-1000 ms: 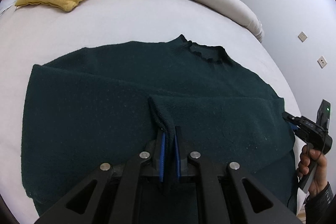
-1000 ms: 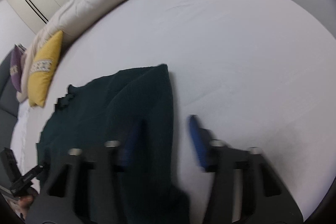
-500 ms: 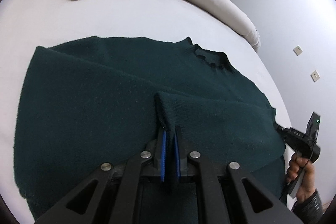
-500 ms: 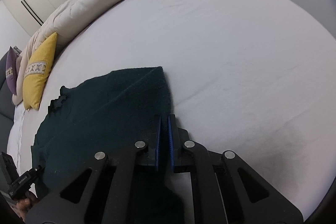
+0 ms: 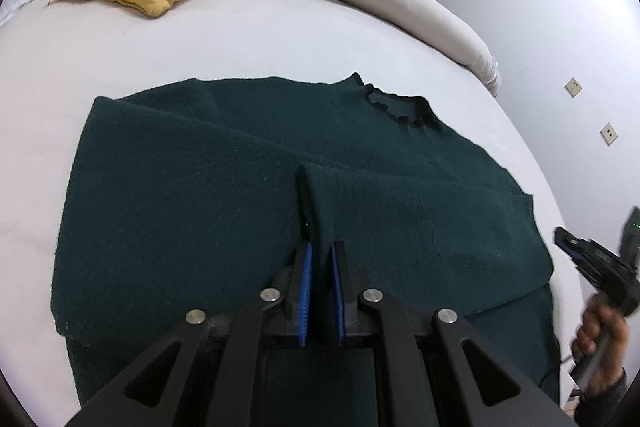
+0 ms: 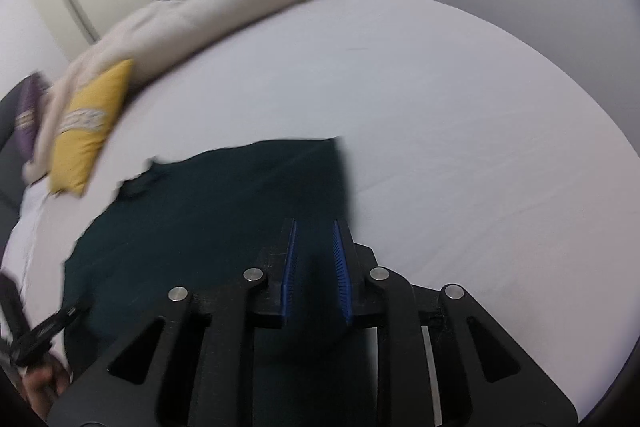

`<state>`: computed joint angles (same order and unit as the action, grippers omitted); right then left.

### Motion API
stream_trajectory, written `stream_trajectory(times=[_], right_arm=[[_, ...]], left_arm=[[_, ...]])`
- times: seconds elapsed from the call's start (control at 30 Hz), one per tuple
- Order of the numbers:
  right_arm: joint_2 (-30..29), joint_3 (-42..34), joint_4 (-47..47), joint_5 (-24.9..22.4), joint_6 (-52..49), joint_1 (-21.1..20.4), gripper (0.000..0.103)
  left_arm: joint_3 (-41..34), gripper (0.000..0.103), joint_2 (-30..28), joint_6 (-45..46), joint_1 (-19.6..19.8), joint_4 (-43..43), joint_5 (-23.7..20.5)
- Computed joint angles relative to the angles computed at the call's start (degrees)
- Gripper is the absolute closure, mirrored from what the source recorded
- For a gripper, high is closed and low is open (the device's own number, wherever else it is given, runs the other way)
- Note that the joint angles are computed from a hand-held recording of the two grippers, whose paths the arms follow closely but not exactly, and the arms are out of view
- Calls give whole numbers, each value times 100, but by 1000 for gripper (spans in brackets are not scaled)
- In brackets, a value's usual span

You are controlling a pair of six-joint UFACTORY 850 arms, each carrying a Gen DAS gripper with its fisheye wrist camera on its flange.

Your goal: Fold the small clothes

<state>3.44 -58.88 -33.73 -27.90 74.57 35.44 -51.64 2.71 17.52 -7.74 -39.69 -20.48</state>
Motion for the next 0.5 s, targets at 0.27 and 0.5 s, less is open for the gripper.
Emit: stream_trajectory(times=[0.27, 0.5], right_arm=[[-48, 373, 1010, 541, -1265, -72, 87], [1015, 612, -45, -283, -57, 553, 79]], left_arm=[[35, 88, -137, 1329, 349, -1326, -331], [642, 68, 1135, 771, 700, -674, -772]])
